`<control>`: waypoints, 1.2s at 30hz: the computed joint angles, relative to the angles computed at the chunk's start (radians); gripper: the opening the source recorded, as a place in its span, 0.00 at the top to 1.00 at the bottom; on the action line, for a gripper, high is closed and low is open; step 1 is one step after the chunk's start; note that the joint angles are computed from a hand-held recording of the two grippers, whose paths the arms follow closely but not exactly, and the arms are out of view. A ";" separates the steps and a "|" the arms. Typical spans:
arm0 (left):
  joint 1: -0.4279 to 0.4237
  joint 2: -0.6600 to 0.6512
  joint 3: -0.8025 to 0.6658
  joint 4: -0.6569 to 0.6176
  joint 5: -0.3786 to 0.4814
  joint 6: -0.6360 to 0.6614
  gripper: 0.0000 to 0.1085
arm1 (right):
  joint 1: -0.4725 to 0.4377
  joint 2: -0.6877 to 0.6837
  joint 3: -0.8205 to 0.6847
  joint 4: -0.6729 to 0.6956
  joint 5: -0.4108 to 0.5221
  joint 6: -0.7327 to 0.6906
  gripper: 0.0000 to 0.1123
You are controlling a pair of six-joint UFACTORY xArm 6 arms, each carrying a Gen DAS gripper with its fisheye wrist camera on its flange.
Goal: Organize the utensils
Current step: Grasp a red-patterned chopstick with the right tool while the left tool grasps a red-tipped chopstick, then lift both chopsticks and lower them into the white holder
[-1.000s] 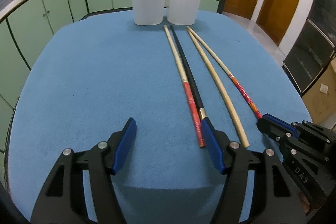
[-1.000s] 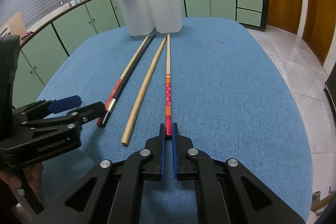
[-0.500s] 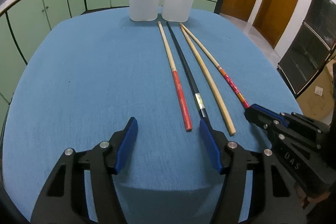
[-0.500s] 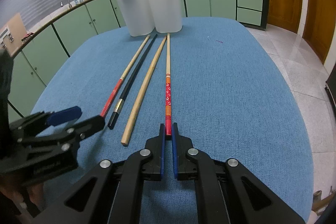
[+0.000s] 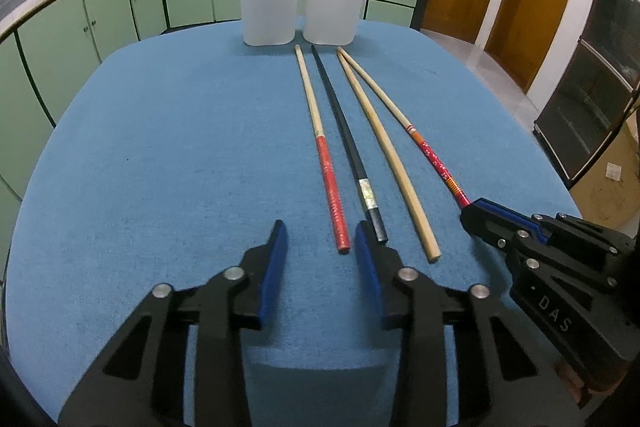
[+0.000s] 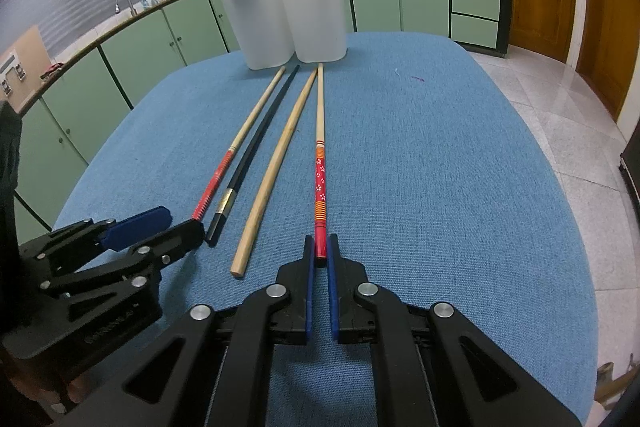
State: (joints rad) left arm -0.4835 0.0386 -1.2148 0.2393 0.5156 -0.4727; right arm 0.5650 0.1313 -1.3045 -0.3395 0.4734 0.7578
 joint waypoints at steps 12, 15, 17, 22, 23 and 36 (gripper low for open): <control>-0.001 -0.023 0.005 -0.025 0.014 0.016 0.95 | 0.003 -0.009 -0.006 -0.029 0.026 0.008 0.95; 0.003 -0.064 0.019 0.039 0.006 -0.007 0.96 | 0.000 -0.043 0.005 -0.083 0.024 0.031 0.95; 0.007 -0.095 0.024 0.077 0.001 -0.017 0.96 | -0.001 -0.063 0.003 -0.126 0.029 0.045 0.95; 0.024 -0.153 0.005 0.162 -0.031 -0.048 0.96 | -0.009 -0.112 -0.026 -0.222 0.031 0.073 0.95; 0.029 -0.159 -0.001 0.168 -0.039 -0.047 0.96 | -0.012 -0.119 -0.033 -0.232 0.029 0.070 0.95; 0.060 -0.089 -0.236 0.070 -0.082 0.052 0.96 | -0.059 -0.071 -0.239 -0.044 -0.010 -0.145 0.95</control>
